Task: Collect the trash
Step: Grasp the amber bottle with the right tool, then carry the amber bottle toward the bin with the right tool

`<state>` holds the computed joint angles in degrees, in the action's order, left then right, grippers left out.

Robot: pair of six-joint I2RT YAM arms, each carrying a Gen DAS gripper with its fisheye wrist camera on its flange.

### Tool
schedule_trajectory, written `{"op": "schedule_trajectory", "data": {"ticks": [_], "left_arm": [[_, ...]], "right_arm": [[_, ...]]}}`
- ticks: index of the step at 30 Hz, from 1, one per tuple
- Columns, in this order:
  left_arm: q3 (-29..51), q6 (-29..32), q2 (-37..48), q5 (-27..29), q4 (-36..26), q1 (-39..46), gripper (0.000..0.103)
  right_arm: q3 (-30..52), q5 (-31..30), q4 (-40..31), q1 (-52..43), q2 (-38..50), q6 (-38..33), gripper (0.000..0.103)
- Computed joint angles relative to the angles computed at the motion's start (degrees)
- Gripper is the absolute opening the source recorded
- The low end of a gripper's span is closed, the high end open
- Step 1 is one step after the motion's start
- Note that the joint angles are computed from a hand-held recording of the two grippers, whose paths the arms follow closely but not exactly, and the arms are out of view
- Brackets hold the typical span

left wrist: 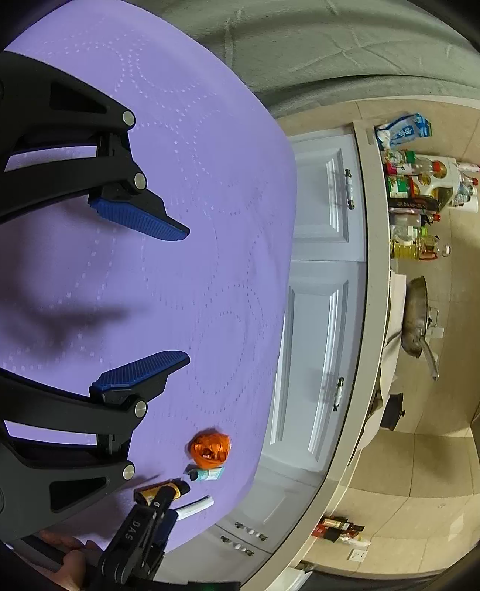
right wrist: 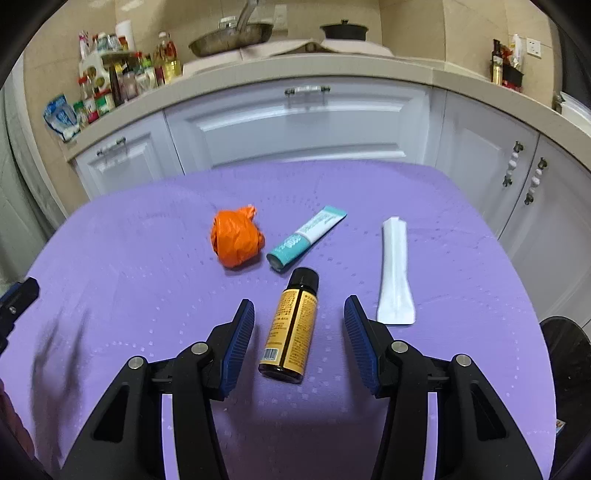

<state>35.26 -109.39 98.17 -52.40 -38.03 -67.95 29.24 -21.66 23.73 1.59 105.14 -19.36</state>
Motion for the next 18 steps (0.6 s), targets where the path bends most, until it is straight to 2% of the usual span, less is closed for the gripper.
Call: {"op": "schedule_trajectory", "data": {"ticks": [2,7,18], "left_arm": [[-0.89,0.51,-0.47,0.08,1.2,0.36,0.06],[-2.25,2.5,-1.23,0.36,4.24,1.1,0.061],[0.61,8.98,0.31,-0.2,8.91,1.87,0.061]], "right_arm": [[1.12,1.11,-1.37,0.6,0.92,0.06,0.05],[1.99,1.63,-2.98,0.71,1.72,-0.29,0.026],[-2.02,-2.96,-0.94,-4.68,-4.07,-2.61,0.025]]}}
